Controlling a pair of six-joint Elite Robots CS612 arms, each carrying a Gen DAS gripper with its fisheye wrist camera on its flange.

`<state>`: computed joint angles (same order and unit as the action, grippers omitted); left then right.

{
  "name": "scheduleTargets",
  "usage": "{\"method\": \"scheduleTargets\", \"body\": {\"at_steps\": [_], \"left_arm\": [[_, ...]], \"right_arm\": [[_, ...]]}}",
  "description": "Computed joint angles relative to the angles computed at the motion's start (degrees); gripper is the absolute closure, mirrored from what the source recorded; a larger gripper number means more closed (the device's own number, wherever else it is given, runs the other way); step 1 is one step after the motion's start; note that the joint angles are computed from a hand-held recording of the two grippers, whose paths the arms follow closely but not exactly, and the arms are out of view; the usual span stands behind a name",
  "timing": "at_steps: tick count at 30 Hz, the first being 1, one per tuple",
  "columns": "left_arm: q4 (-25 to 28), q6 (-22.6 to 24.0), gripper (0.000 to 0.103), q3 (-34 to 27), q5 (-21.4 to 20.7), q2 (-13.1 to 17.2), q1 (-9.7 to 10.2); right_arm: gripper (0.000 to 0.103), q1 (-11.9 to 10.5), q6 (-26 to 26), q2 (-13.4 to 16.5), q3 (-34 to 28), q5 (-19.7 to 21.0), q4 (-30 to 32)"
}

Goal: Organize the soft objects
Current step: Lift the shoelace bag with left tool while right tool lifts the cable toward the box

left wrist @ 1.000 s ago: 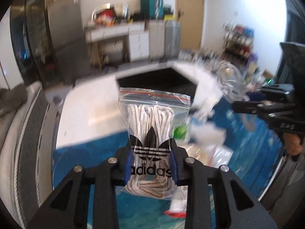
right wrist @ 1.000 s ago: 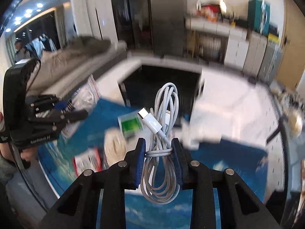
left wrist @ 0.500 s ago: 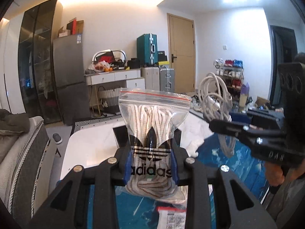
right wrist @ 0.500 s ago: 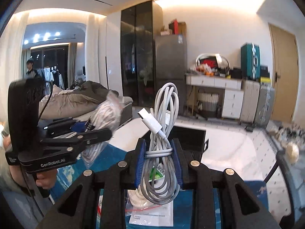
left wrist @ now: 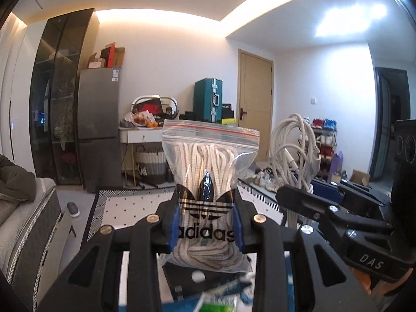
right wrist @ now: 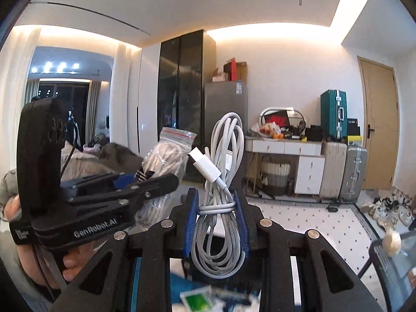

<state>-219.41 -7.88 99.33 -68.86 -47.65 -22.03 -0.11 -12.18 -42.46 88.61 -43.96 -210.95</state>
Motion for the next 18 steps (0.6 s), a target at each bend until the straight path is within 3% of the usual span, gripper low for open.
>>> {"method": "scheduleTargets", "body": {"at_steps": [3, 6, 9, 12, 16, 18], "left_arm": [[1.64, -1.62, 0.072, -2.99, -0.82, 1.54, 1.41], [4.74, -3.13, 0.072, -5.98, -2.23, 3.58, 2.62], [10.77, -5.06, 0.072, -8.87, -4.74, 5.19, 3.79], [19.86, -9.08, 0.072, -12.22, -7.17, 6.56, 5.06], [35.11, -14.82, 0.072, -16.85, -12.32, 8.31, 6.65], [40.0, -15.53, 0.072, -18.19, -11.9, 8.95, 6.48]], "right_arm": [[0.075, 0.96, 2.53, 1.41, -4.85, -0.79, 2.22], [0.075, 2.24, 2.1, 3.46, -9.32, -4.31, 5.0], [0.075, 3.32, 0.2, 5.72, -14.2, -6.61, 13.13], [0.075, 4.25, -1.39, 8.2, -19.56, -8.95, 23.62], [0.075, 5.55, -4.0, 11.35, -27.71, -12.92, 42.77], [0.075, 6.13, -5.68, 12.73, -31.05, -15.2, 50.95]]}}
